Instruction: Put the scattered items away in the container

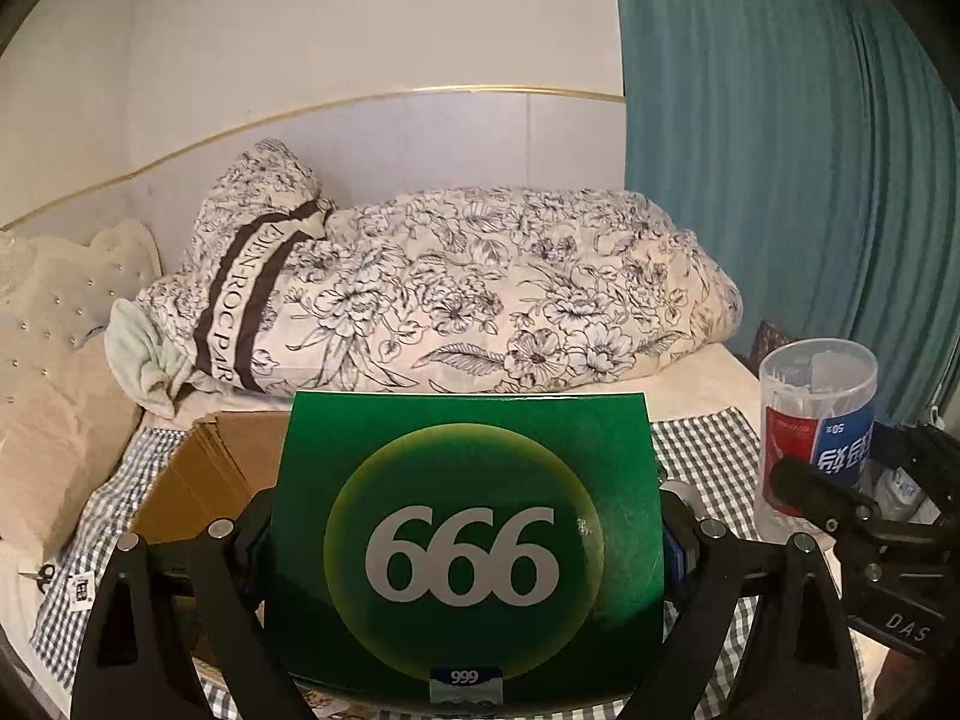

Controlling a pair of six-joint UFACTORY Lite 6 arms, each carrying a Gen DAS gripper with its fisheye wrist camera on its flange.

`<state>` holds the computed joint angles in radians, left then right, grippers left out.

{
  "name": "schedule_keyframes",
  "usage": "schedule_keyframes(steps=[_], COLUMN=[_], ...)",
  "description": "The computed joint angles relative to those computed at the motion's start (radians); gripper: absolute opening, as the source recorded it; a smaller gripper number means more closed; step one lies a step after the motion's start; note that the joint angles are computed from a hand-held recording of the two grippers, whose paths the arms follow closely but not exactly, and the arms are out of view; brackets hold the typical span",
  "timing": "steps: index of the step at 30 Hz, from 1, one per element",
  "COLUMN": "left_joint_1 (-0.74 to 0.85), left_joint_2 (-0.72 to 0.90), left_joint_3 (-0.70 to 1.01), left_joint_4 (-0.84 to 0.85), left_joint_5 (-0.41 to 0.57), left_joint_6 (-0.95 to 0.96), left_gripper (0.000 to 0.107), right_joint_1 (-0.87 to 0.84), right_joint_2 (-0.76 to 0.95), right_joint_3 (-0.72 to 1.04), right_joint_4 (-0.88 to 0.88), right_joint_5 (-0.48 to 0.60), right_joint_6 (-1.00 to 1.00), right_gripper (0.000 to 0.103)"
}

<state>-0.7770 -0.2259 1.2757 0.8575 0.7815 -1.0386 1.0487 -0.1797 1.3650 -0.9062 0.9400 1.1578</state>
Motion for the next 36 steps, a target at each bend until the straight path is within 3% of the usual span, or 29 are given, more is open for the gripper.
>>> schedule_keyframes(steps=[8, 18, 22, 32, 36], left_joint_1=[0.029, 0.238, 0.336, 0.526, 0.660], left_joint_2=[-0.080, -0.181, -0.226, -0.304, -0.318], left_joint_3=[-0.028, -0.083, -0.117, -0.179, -0.176], left_joint_4=[-0.014, -0.147, -0.257, -0.336, -0.465], left_joint_5=[0.030, -0.030, -0.078, -0.118, -0.149], left_joint_6=[0.030, 0.175, 0.306, 0.481, 0.645], left_gripper=[0.094, 0.094, 0.094, 0.094, 0.094], right_joint_1=[0.057, 0.086, 0.087, 0.092, 0.100], right_joint_2=[0.056, 0.197, 0.265, 0.509, 0.602], right_joint_3=[0.075, 0.231, 0.298, 0.578, 0.693], right_joint_4=[-0.022, -0.026, -0.011, 0.048, 0.078], right_joint_5=[0.032, 0.024, 0.002, -0.044, -0.049], right_joint_6=[0.023, -0.001, -0.017, -0.104, -0.147], right_gripper=[0.066, 0.066, 0.066, 0.066, 0.066])
